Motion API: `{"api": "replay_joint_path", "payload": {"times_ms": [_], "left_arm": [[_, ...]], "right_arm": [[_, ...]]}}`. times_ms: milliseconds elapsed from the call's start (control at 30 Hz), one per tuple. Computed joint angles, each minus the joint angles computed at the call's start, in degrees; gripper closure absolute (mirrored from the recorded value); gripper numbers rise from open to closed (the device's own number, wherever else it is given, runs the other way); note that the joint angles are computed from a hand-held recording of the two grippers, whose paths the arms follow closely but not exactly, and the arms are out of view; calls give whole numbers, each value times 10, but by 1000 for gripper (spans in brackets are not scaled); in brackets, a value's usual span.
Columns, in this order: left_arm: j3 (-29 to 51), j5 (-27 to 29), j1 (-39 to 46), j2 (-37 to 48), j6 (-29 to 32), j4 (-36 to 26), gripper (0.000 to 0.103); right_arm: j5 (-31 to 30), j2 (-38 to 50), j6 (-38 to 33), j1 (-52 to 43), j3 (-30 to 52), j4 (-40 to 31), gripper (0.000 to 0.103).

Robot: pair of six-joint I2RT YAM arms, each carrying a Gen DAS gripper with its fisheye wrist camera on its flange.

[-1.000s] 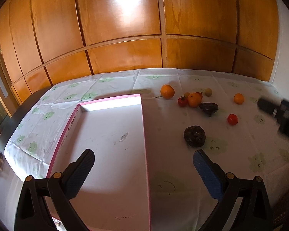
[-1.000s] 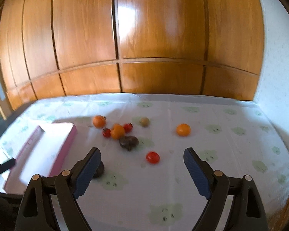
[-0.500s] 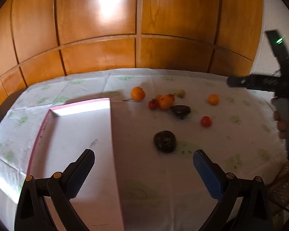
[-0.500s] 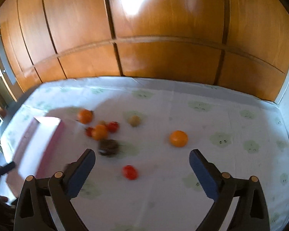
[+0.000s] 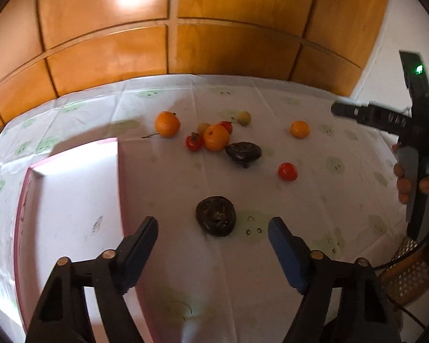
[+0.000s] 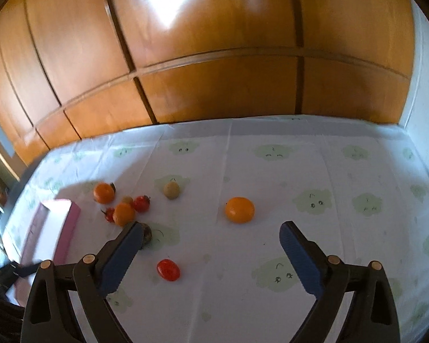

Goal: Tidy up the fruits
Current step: 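Grasp the dark purple passion fruit with the left gripper while the right gripper approaches an orange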

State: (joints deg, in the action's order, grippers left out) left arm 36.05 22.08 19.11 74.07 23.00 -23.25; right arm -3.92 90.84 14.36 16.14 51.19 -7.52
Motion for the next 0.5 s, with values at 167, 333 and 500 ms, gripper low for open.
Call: {"api": "replay_joint_path", "payload": {"times_ms": [167,333,500], "left_arm": [[19,-24,-34,64,-4,14,44],[37,-64,-69,126,-26,55,46],[58,-94,-95,194,-41,87,56]], "right_arm": [[-2,-11,34,-27,-6,5,20],[-48,-15,93,-82,-22,17,31],[-68,-8,123,-109,-23,22,47]]}}
